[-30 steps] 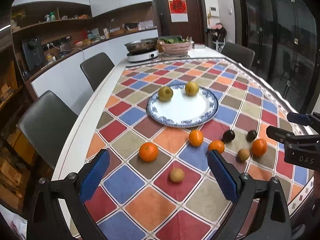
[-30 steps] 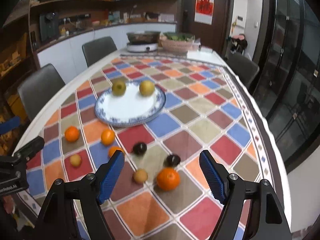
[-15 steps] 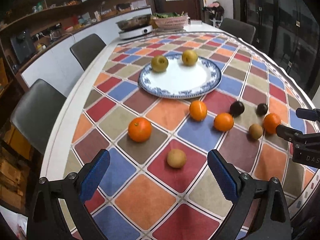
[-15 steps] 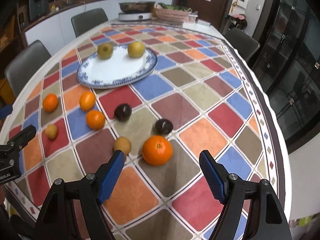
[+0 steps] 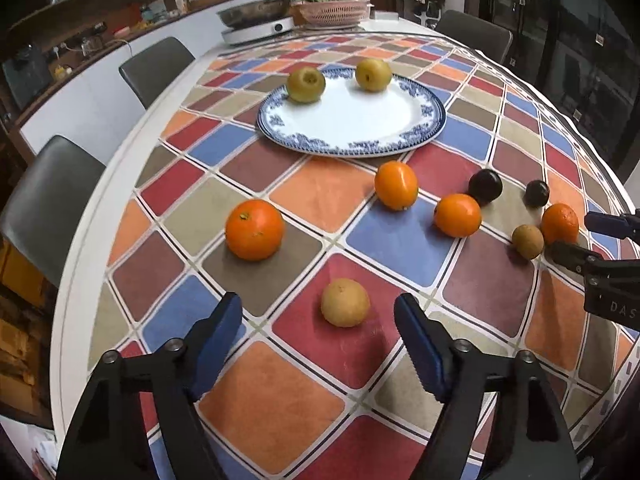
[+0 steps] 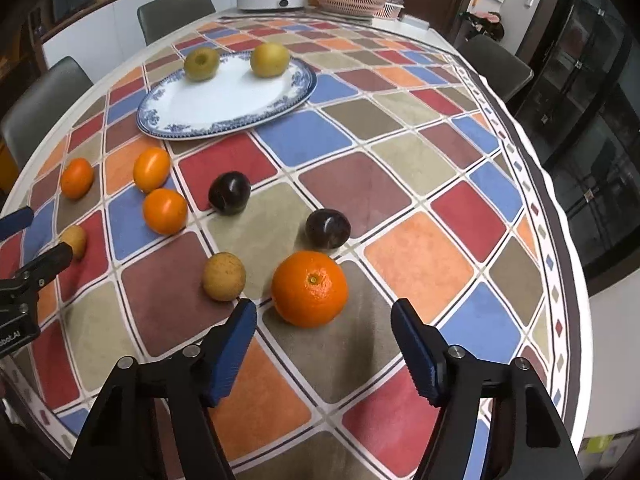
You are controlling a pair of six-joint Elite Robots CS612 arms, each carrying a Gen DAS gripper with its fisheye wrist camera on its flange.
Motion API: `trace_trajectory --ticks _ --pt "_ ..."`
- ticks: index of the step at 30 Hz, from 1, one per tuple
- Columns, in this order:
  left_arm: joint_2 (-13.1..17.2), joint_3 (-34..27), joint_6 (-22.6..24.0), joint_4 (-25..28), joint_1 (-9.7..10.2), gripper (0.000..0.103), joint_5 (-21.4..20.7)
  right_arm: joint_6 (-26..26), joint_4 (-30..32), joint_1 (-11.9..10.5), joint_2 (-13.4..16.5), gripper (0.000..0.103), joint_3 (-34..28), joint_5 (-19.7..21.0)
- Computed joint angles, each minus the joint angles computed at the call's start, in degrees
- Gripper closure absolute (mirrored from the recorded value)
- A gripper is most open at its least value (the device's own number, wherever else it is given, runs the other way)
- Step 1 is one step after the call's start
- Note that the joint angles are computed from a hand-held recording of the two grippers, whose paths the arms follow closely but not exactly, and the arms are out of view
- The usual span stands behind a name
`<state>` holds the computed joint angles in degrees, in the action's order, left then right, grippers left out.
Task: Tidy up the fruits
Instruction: 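Close the left tool on the small brown fruit while the right grasps a mandarin, then carry brown fruit and mandarin onto the plate and open both tools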
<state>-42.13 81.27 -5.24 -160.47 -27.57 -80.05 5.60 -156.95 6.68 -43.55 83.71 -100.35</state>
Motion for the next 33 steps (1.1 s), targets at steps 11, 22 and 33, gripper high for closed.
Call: trace_trajectory --ticks 11,22,33 --pt "0.84 -1.45 -0.39 1.88 0.54 0.051 -3.0 -1.02 -0.28 -0.02 0.94 0.048 -1.2 0.2" --pt "1.31 -2.25 -0.29 3.2 0.81 0.074 -6.24 -1.31 -1.13 -0.41 1.0 0.061 -0.84 2.75" --pt "-0.09 -0.41 0.78 -1.27 0.69 0.075 -7.24 -1.89 -4.96 -0.53 -0.23 0.061 1.03 4.61"
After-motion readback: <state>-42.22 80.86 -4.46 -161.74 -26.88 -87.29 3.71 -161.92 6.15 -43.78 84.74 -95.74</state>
